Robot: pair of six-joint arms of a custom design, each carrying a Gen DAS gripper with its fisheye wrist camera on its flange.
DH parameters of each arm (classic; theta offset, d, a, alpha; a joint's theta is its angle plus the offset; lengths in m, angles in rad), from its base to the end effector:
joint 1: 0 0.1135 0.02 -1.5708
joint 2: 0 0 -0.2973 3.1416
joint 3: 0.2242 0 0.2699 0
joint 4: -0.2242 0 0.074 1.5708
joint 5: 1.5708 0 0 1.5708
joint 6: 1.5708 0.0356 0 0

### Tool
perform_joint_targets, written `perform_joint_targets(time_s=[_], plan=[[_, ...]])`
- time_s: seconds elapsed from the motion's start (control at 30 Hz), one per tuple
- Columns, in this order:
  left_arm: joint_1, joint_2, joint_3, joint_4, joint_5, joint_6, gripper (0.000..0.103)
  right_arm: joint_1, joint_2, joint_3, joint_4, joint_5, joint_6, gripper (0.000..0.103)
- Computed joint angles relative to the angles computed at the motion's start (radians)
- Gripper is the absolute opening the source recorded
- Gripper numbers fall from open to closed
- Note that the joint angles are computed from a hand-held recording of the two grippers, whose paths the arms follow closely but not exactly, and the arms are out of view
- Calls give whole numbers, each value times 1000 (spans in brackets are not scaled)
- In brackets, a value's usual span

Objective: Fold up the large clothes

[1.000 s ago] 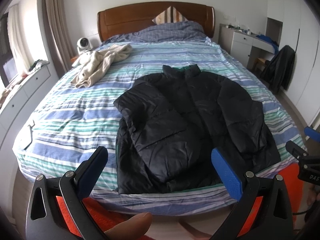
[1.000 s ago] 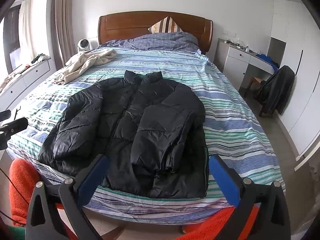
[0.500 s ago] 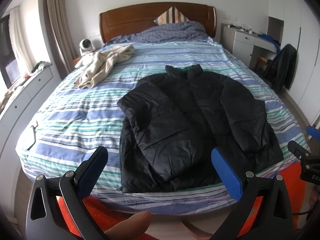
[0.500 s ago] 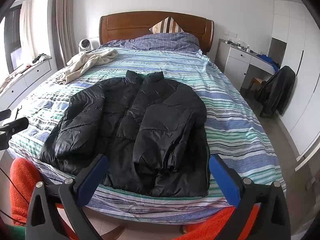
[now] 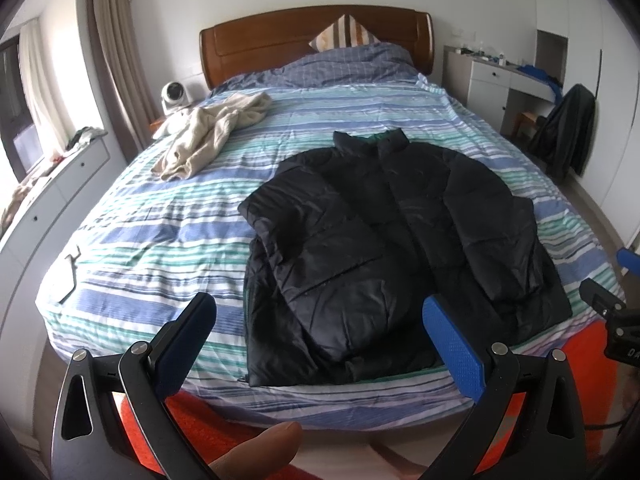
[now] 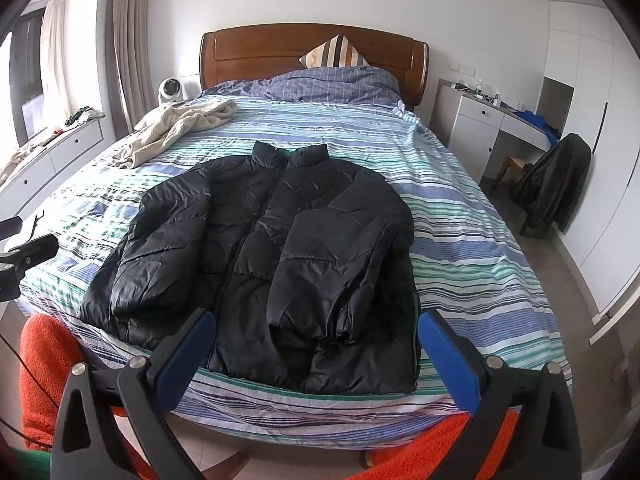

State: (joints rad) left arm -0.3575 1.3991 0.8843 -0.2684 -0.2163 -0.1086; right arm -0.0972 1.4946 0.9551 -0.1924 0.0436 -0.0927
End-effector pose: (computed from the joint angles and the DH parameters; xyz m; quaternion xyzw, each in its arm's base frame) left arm 0.2883 -0.0995 0.2524 0.0729 0.9161 0.0089 0.3942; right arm 0.3337 -0.0341 0.2530 0.0109 0.9131 -0.0584 0.4034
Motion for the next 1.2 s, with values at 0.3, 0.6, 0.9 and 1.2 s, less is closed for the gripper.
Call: perform_joint_targets(time_s=[0.3, 0.6, 0.9, 1.2], plan=[[10, 2, -1, -4, 10, -2, 103, -8, -8, -10, 8, -20, 16, 103], [24, -1, -14, -21, 29, -9, 103, -66, -20, -12, 15, -106, 47, 103], [38, 9, -16, -10, 39, -24, 103, -121, 82, 5, 87, -297, -192, 103], [55, 23, -25, 1, 35, -34, 103, -54, 408, 181, 58, -278, -495, 102]])
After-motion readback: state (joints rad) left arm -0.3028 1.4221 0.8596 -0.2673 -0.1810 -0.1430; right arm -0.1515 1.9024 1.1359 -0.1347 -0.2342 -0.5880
